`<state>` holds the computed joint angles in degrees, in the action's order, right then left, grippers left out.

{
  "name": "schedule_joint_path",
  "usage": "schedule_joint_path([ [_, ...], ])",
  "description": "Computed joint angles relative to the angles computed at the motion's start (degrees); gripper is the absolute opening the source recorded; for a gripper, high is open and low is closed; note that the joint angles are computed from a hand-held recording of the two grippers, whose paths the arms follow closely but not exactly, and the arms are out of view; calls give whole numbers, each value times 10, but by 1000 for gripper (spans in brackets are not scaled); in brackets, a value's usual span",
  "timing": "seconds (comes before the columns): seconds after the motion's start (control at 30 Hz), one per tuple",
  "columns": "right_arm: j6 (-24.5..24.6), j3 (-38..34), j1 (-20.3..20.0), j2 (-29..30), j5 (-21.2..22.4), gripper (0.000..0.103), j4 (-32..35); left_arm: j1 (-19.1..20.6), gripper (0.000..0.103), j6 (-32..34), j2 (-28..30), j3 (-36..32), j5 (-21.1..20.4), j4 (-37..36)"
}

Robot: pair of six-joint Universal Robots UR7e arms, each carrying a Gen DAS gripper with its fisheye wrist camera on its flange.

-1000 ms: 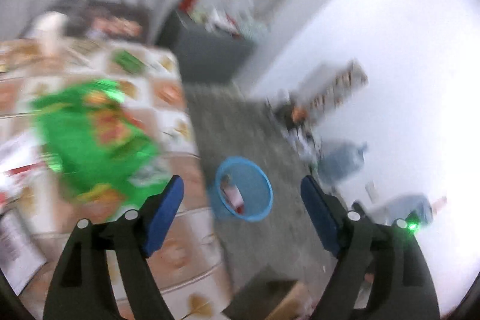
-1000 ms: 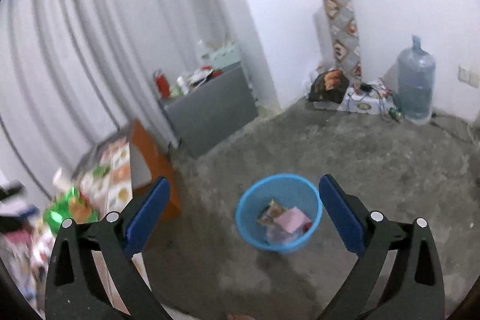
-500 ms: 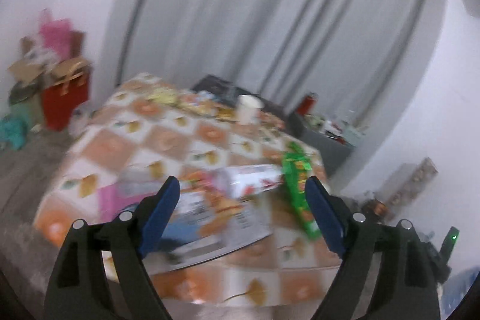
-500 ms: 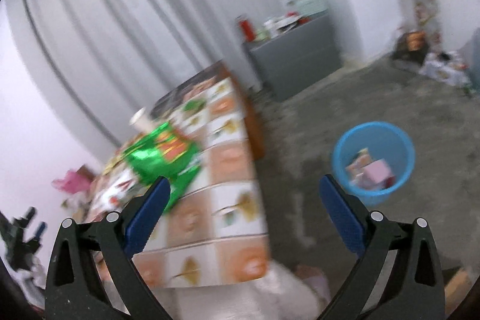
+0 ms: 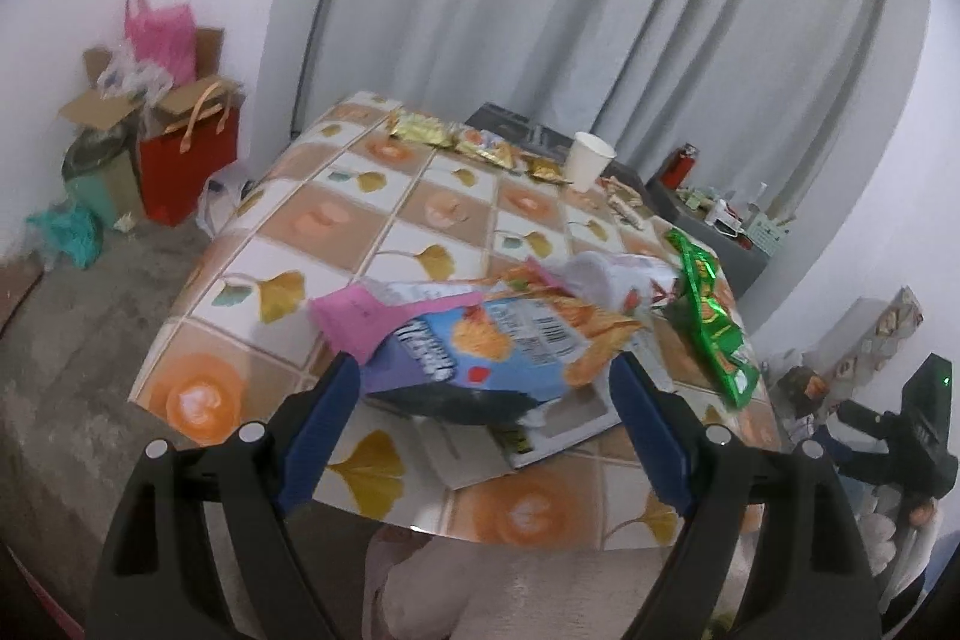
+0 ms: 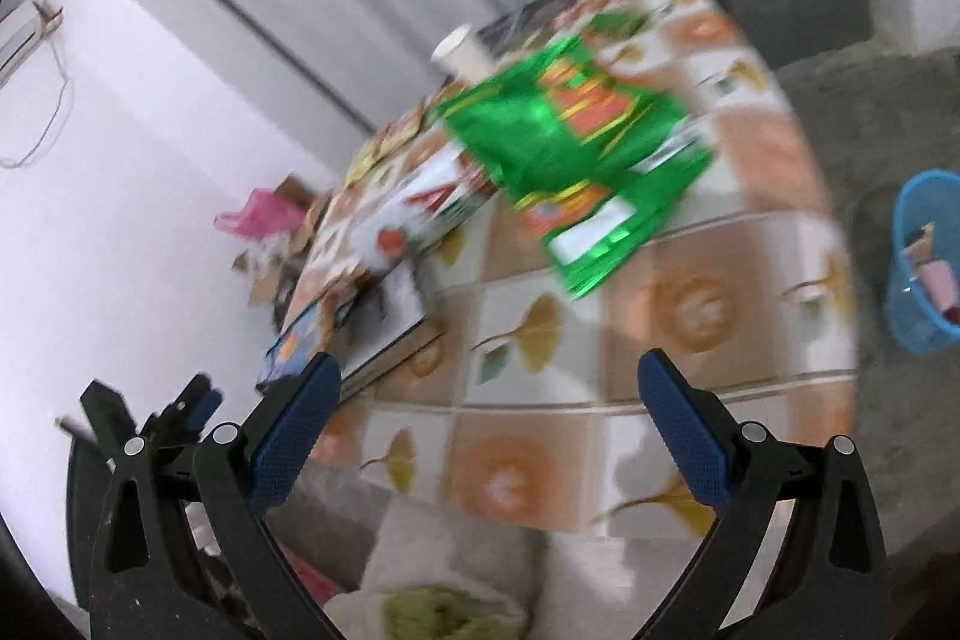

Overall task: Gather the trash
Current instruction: 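Move both open grippers back toward the table, then grasp the white CABLE box with the left gripper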

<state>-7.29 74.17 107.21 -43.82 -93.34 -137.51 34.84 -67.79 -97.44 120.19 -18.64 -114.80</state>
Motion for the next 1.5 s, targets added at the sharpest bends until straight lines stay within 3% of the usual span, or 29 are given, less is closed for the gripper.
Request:
schedule_joint_path([
  [0.13, 5, -25, 9, 27, 0, 91, 40, 2, 81, 71, -10, 25, -17, -77],
  [0.27, 17, -52, 12, 48, 7, 89, 70, 2, 81, 216, 5, 36, -45, -231],
  [0.43, 59, -91, 9, 72, 34, 85, 98, 38, 81, 342, 56, -28, -103, -310],
  [0.67, 109, -128, 3, 88, 66, 84, 128, 114, 84, 485, 154, -199, -225, -234],
  [0.8, 153, -135, -4, 101, 101, 83, 147, 150, 84, 532, 205, -278, -260, -176],
  [0.93, 188, -140, -5, 115, 109, 77, 169, 165, 84, 513, 220, -306, -279, -132],
  [1.07, 187, -153, 2, 129, 85, 71, 174, 148, 84, 509, 167, -229, -316, -180],
  [1.27, 135, -219, 23, 172, 15, 60, 177, 94, 84, 385, 36, -77, -341, -178],
  [1.4, 91, -281, 36, 217, -17, 55, 191, 68, 84, 241, 5, -31, -273, -100],
  [1.5, 73, -325, 40, 249, -28, 51, 213, 74, 84, 210, 14, -11, -233, -117],
])
